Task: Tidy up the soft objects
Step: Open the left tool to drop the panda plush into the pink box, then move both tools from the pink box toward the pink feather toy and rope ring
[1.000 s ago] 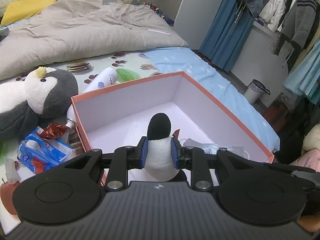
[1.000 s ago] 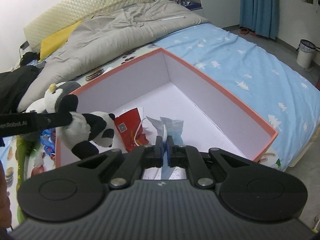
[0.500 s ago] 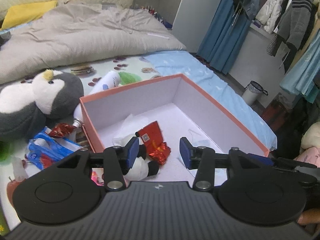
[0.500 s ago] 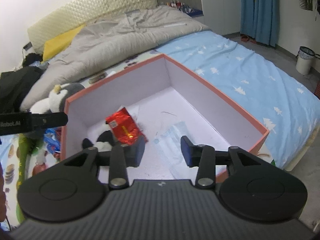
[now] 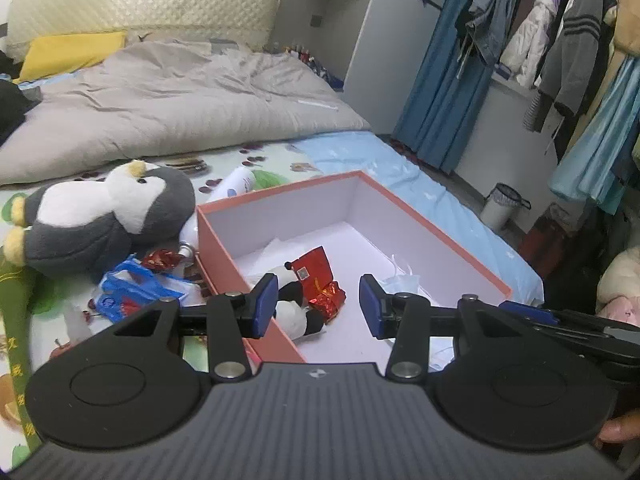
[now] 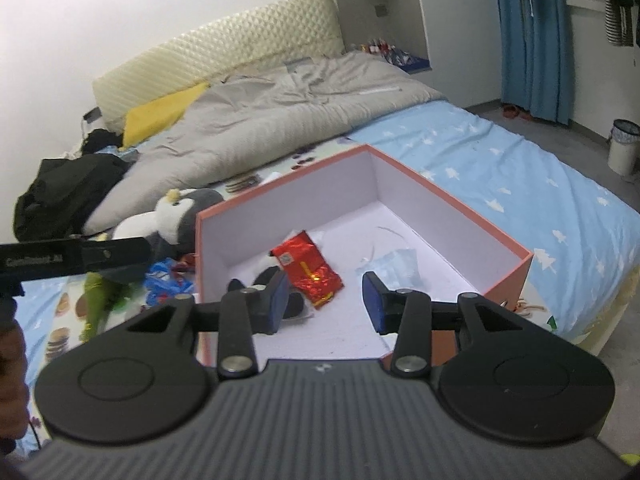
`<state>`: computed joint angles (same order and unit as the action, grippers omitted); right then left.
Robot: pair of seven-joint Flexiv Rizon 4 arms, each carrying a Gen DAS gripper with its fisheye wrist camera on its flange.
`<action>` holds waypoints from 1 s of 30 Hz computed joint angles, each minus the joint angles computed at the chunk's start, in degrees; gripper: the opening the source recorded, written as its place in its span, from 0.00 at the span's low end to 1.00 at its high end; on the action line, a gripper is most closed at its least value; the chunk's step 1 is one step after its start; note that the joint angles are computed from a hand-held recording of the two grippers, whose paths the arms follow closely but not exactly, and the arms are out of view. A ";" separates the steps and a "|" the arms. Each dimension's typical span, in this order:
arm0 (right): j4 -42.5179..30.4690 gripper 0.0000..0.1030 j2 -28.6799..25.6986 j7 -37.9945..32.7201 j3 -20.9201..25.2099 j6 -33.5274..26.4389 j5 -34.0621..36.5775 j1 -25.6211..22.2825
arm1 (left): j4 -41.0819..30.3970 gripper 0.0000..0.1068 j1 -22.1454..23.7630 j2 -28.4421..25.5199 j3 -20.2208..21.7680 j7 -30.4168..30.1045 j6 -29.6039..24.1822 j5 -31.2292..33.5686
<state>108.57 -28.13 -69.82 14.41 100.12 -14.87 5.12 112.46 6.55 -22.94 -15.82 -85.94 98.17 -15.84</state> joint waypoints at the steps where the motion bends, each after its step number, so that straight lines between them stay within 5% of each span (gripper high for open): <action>1: 0.49 0.42 0.35 -0.23 0.57 0.35 -0.02 -0.39 | 1.06 0.48 0.95 0.66 -1.05 -0.20 0.58 -0.14; 9: 4.38 0.42 2.75 -0.35 4.57 2.68 -1.41 -3.02 | 9.96 0.48 8.68 6.30 -8.05 -4.60 3.75 2.13; 19: 8.95 0.42 4.59 0.90 6.09 4.72 -4.91 -3.21 | 16.84 0.48 13.37 11.17 -9.89 -10.13 4.81 6.39; 25: 10.47 0.42 5.09 1.62 3.77 5.37 -5.54 0.36 | 19.92 0.48 16.28 13.34 -10.86 -12.97 4.65 8.03; 30: 11.10 0.42 5.38 1.72 4.04 5.43 -6.96 1.12 | 22.67 0.48 22.34 14.86 -15.68 -14.86 5.07 8.51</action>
<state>119.66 -22.75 -68.11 18.45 105.56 -21.84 6.24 135.13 28.88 -8.08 -31.51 -100.80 103.24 -7.33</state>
